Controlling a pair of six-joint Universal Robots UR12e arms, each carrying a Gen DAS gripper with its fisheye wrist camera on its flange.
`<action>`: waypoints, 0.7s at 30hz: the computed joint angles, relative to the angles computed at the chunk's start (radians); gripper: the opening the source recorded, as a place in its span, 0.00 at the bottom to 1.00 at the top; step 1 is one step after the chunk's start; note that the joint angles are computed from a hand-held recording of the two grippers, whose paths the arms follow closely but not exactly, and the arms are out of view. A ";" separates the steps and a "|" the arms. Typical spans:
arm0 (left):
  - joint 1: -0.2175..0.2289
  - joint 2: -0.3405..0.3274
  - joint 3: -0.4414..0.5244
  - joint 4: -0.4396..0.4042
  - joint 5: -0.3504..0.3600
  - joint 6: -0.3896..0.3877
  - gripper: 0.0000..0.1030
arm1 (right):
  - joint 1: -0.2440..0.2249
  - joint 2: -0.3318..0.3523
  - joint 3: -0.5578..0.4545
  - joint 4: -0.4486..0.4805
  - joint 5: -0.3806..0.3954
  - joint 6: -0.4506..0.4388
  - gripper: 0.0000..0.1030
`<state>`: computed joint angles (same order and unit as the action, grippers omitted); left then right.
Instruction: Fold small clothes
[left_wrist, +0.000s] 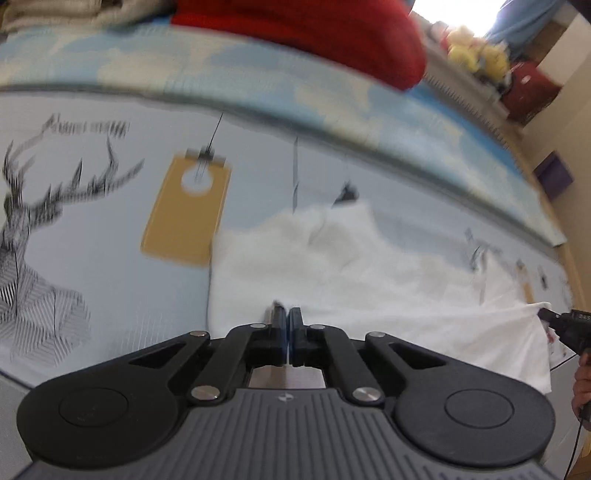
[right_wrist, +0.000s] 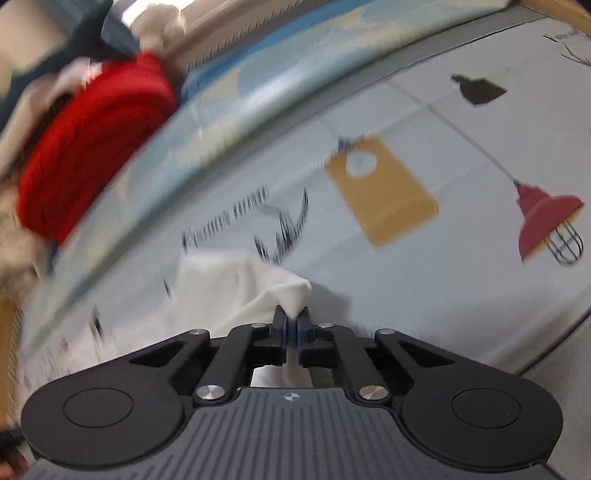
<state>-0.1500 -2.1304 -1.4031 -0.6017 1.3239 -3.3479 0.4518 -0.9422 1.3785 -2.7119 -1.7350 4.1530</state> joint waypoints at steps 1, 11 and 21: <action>-0.002 0.002 -0.004 0.027 0.011 0.007 0.01 | 0.000 0.004 -0.010 -0.011 -0.011 -0.007 0.04; -0.019 -0.003 0.008 0.005 0.092 0.053 0.01 | 0.053 0.061 -0.157 0.312 -0.371 -0.158 0.06; -0.008 0.009 0.002 -0.047 0.033 0.094 0.02 | 0.043 -0.088 0.053 0.071 0.036 -0.587 0.33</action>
<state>-0.1579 -2.1211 -1.4009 -0.6489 1.3568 -3.2534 0.4944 -1.0298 1.4313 -2.6406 -1.6990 3.5664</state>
